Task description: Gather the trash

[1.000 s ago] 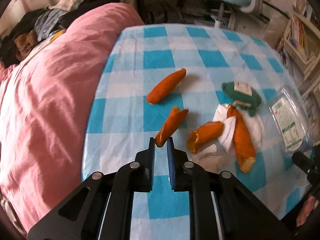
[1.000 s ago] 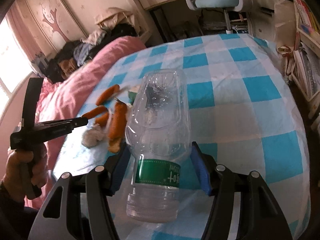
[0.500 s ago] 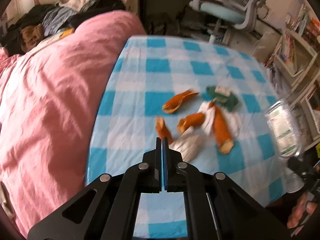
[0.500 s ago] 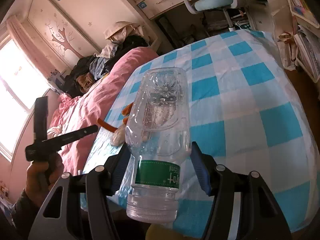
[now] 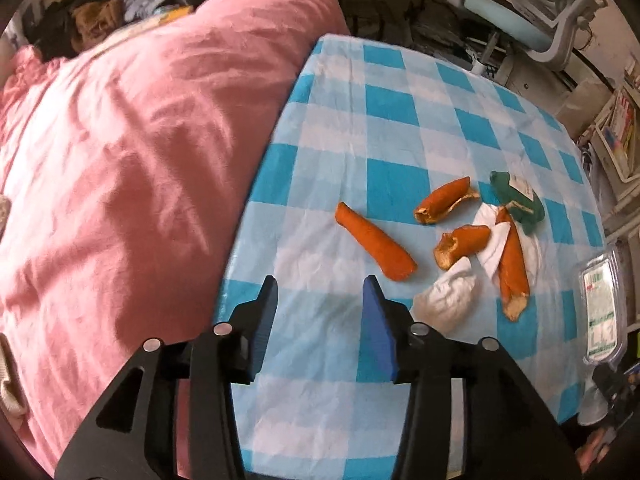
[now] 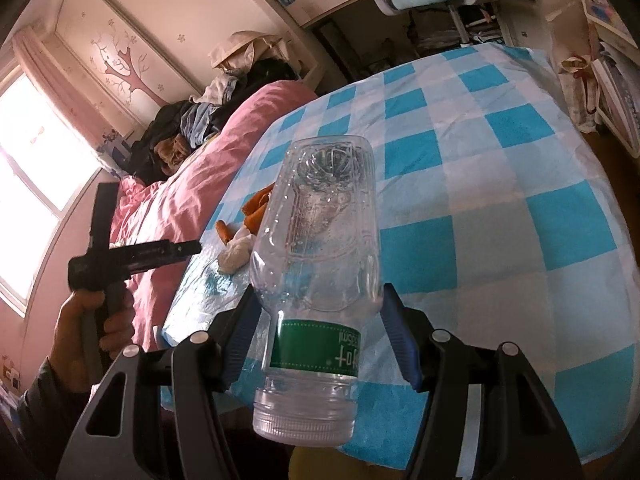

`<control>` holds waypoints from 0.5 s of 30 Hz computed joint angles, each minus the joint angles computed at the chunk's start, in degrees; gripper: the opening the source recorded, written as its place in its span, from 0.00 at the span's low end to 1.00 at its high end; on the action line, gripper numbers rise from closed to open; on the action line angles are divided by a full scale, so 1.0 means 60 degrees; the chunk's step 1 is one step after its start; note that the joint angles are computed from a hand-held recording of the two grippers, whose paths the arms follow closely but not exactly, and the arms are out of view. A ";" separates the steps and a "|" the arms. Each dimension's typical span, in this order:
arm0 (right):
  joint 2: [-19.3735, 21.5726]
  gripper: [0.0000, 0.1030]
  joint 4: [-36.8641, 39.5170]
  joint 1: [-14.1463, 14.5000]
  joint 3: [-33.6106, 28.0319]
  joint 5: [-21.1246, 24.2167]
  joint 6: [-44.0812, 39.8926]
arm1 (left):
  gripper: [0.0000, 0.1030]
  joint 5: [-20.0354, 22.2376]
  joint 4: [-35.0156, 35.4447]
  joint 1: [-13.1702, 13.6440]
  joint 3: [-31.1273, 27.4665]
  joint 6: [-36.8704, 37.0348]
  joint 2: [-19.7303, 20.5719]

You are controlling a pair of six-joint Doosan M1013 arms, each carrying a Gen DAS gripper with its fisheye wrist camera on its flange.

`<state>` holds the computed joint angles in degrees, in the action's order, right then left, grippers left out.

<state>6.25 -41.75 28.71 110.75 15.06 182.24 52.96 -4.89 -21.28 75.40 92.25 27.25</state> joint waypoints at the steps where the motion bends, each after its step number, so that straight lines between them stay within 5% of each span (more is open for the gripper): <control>1: 0.0011 0.57 0.0062 -0.0008 0.0003 -0.0045 -0.0077 | 0.41 0.0205 -0.0233 0.0021 -0.0140 0.0008 0.0112; 10: 0.0158 0.57 0.0995 -0.0068 -0.0151 -0.0240 -0.1245 | 0.44 0.0347 0.0853 -0.0367 -0.0519 -0.1802 0.0491; 15: 0.0221 0.57 0.1379 -0.0051 -0.0208 -0.0248 -0.1668 | 0.52 0.0132 0.0187 -0.0272 -0.0541 -0.1787 0.0527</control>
